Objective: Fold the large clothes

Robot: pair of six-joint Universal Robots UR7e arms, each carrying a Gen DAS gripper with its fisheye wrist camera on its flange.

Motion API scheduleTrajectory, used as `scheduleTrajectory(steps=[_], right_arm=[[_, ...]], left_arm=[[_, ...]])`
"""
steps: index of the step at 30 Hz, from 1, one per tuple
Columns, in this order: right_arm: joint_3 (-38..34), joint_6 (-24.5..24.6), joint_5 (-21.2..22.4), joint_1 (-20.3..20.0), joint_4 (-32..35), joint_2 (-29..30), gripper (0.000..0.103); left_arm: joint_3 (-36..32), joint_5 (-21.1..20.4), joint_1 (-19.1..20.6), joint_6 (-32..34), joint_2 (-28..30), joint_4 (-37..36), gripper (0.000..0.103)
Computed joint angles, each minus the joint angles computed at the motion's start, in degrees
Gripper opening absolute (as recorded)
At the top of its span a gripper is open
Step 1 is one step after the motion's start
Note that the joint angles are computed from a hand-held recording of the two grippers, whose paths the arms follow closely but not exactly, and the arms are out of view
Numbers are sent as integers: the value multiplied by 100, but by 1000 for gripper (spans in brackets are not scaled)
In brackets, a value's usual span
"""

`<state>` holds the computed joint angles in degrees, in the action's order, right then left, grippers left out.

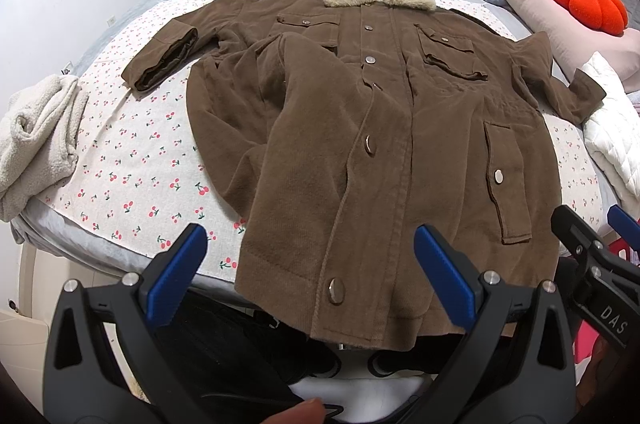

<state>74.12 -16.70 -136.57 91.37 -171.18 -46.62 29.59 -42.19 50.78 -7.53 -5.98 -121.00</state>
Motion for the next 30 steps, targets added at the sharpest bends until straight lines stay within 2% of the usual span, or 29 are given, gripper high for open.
scheduleTrajectory(steps=[5,21,25,30], right_arm=[[-12,37,12,-9,42,-5,103],[-85,200,80,-69,288,-38,103],[-71,18,188,-114,16,-43,103],[-56,-155,486,-243,-179,-137,103]], left_arm=[[25,13,0,-15,-12,-2,103],[-512,13,75,-251,236,391,103],[-445,-376,184,-62,158,85,103],[-1285,-1095,435,-227,361,733,103]])
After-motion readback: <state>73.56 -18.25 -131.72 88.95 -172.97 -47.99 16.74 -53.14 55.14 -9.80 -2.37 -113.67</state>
